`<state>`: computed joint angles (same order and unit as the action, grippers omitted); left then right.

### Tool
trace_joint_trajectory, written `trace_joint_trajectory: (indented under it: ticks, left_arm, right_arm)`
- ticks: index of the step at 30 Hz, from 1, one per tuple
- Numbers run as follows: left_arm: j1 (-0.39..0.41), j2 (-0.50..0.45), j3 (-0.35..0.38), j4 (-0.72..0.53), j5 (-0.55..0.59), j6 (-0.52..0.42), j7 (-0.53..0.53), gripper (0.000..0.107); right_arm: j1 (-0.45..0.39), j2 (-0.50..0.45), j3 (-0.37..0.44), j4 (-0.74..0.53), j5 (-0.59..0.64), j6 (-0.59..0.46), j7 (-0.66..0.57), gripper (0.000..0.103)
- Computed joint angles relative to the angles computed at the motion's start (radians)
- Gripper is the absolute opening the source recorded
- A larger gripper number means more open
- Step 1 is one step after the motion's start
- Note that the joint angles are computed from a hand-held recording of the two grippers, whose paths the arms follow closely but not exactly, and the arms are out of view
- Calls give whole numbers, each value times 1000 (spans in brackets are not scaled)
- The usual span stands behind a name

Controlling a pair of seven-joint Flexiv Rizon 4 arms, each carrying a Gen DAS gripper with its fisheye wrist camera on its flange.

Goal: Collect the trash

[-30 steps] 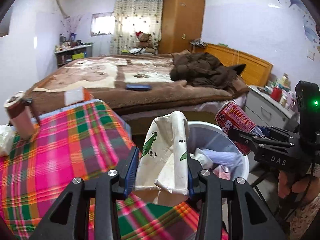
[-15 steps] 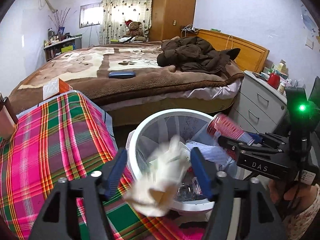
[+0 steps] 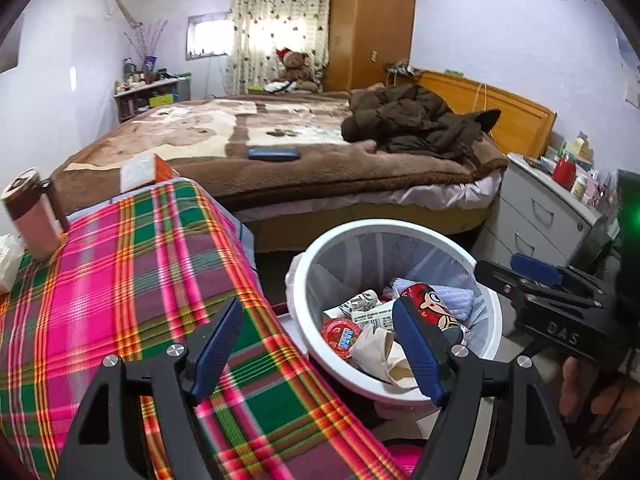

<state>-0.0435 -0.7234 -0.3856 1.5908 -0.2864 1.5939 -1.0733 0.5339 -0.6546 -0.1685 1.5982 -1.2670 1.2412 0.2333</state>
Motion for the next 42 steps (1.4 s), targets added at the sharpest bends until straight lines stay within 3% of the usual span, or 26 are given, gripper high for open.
trace_joint_trajectory:
  ticks: [3,9,11,14,16,19,22,26,42]
  left_arm:
    - [1,29,13,48,2,57,-30,79]
    - [30,77,9,142,66,169,-93,80]
    - [68,85,-27,168,98,190,-115,80]
    - [17,108,54,192,118,232,-163,80]
    - [37,114,40,210,156,262,-185,80]
    - [64,122,23,231,196,277,-221,80]
    - [29,131,81,241,204,302,-254,80]
    - [31,141,95,258,229,321,-292,80]
    - [29,161,126,281,276,343,-365,80]
  right_arm:
    - [24,26,-24,26,-92,3,97,66]
    - [26,54,20,45,-224,-86,205,66]
    - [26,61,39,50,-257,-123,234,66]
    - [22,68,71,56,-287,-177,250,66]
    - [21,71,88,60,-298,-208,254,66]
    - [20,81,106,71,-323,-239,291,66]
    - [22,85,120,78,-341,-273,319,66]
    - [27,82,132,75,-348,-298,328,66]
    - [31,86,147,82,-368,-316,362,66]
